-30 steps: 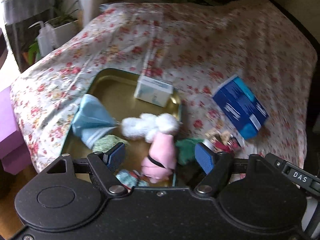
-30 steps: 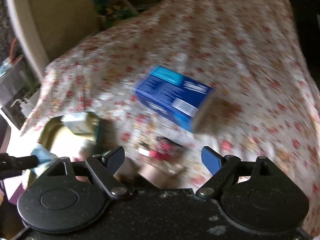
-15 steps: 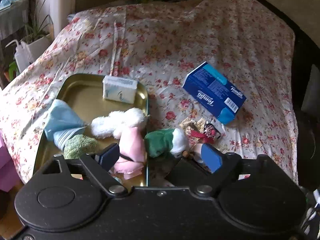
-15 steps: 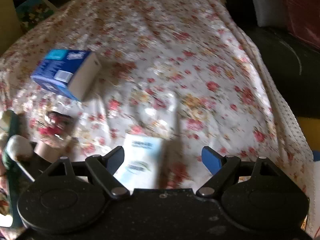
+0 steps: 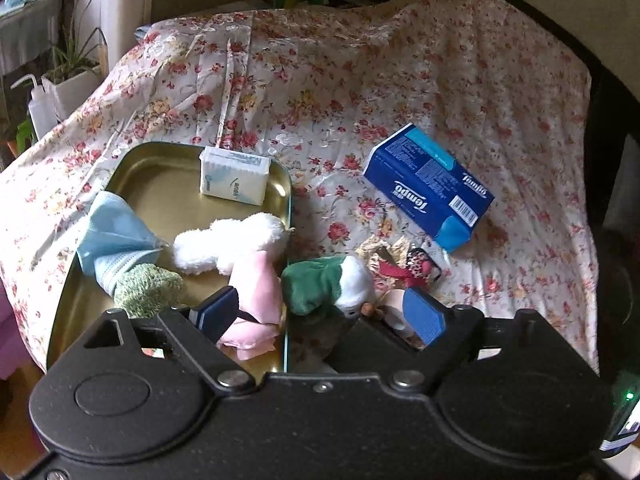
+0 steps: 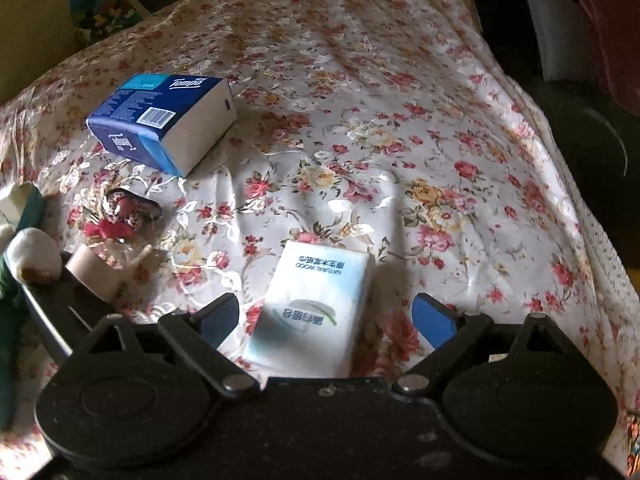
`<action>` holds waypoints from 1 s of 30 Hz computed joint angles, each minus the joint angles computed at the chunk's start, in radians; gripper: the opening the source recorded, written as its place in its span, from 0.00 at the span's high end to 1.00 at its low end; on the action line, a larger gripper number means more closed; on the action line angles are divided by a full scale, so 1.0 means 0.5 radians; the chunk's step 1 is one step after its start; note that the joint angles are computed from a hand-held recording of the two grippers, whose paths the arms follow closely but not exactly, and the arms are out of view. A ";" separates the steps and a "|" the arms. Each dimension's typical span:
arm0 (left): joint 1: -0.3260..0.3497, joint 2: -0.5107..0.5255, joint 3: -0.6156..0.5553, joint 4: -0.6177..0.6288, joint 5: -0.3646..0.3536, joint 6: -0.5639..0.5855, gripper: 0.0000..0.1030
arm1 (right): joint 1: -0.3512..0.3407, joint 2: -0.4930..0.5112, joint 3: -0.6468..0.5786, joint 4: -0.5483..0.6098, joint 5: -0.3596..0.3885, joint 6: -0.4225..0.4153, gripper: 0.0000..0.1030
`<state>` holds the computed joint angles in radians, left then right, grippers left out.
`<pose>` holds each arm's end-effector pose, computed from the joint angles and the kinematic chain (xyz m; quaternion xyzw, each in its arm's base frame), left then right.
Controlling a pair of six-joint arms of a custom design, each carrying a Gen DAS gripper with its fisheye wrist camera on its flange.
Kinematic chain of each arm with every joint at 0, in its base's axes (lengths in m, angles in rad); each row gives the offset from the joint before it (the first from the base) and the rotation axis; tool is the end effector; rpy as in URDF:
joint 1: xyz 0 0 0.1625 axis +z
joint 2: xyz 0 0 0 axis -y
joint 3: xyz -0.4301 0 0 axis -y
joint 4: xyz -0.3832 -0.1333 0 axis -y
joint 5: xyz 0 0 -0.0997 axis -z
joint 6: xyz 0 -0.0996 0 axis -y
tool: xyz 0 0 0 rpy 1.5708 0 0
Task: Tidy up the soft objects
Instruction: 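Move the right tool to the small white tissue packet and grasp it, then grasp the lace-and-pink-ribbon bundle on the bed with the left tool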
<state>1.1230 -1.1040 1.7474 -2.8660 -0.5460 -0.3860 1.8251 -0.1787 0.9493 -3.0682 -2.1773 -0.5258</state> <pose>-0.0676 -0.6451 0.3361 -0.1314 0.8301 -0.4432 0.3117 0.2821 -0.7812 -0.0229 0.2410 -0.8654 0.2983 0.3225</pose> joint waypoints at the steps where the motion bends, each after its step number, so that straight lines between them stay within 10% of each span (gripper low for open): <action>1: 0.000 0.006 -0.008 0.021 0.011 0.008 0.16 | -0.005 0.005 0.004 -0.037 0.005 -0.038 0.09; 11: 0.013 0.097 -0.104 0.120 0.030 0.115 0.16 | -0.054 0.094 -0.031 -0.379 0.053 -0.437 0.09; 15: 0.015 0.128 -0.133 0.164 0.020 0.156 0.16 | -0.090 0.077 0.019 -0.426 0.137 -0.394 0.12; 21: 0.028 0.191 -0.217 0.279 0.023 0.195 0.16 | -0.136 0.043 0.159 -0.640 0.352 -0.428 0.45; 30: 0.082 0.296 -0.443 0.476 -0.055 0.147 0.16 | -0.173 -0.010 0.238 -0.668 0.483 -0.298 0.49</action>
<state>1.1639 -0.9561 1.5258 -2.6279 -0.5737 -0.3124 1.7387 -0.1838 1.0685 -3.4025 -1.9356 -0.6750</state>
